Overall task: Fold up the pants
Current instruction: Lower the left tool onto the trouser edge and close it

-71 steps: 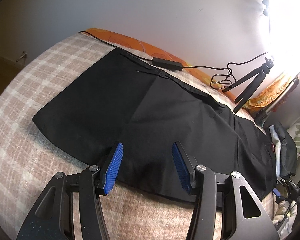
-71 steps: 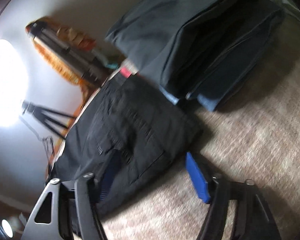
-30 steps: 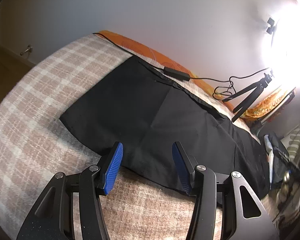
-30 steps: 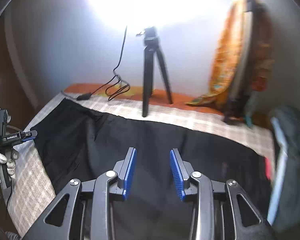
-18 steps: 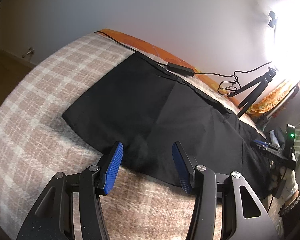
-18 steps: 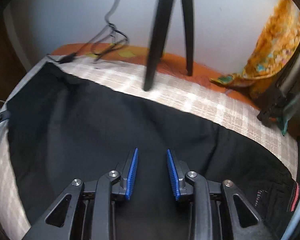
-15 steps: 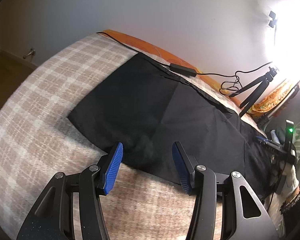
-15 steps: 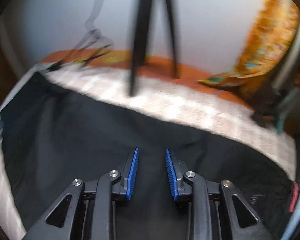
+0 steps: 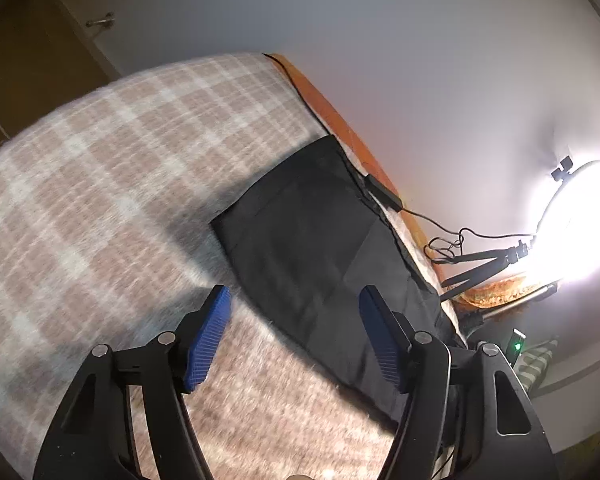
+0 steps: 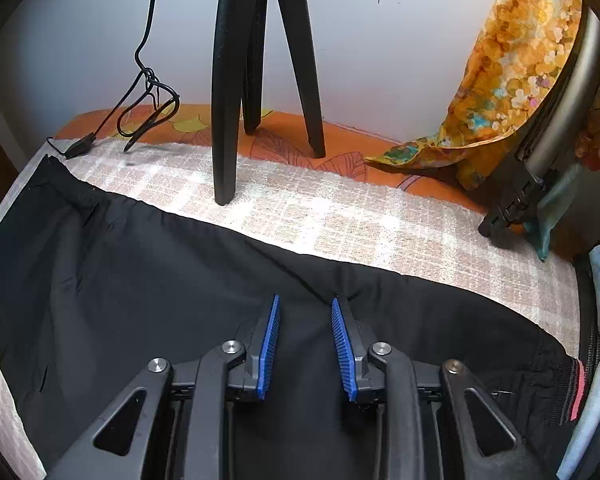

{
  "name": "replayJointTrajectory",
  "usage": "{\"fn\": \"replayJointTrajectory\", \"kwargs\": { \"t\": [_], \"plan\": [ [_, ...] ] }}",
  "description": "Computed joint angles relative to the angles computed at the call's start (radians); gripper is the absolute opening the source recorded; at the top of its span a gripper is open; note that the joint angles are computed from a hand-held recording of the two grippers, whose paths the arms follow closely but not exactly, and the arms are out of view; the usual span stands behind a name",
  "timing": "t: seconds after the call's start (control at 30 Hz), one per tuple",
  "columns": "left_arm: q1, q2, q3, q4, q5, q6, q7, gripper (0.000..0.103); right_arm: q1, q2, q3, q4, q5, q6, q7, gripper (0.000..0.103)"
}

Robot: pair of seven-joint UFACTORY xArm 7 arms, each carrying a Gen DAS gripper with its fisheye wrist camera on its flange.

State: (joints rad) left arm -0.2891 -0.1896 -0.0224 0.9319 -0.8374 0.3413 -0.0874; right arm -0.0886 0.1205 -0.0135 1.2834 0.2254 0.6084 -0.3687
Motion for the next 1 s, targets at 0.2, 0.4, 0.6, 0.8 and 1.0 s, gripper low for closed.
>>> {"fn": "replayJointTrajectory", "kwargs": {
  "t": [0.2,0.4,0.6,0.8,1.0],
  "plan": [
    [-0.027,0.040,-0.001,0.026,-0.111,-0.071,0.078,0.064,0.000,-0.003,0.001,-0.006,0.009,-0.013,0.000,0.027],
    [-0.004,0.091,-0.035,0.053,-0.075,-0.122,0.005,0.002,0.000,-0.006,0.001,-0.011,0.015,-0.020,-0.003,0.028],
    [0.006,0.050,-0.015,0.006,0.081,-0.178,-0.110,0.001,0.003,0.019,-0.022,0.005,-0.132,-0.066,0.103,0.025],
    [-0.028,0.052,0.023,0.009,-0.023,-0.158,-0.007,0.002,0.003,-0.004,-0.003,0.009,-0.118,-0.024,0.071,0.030],
    [0.006,0.025,0.002,-0.007,-0.035,-0.109,-0.031,0.037,0.023,-0.111,0.023,-0.060,0.147,0.035,-0.101,0.036]
  ]
}}
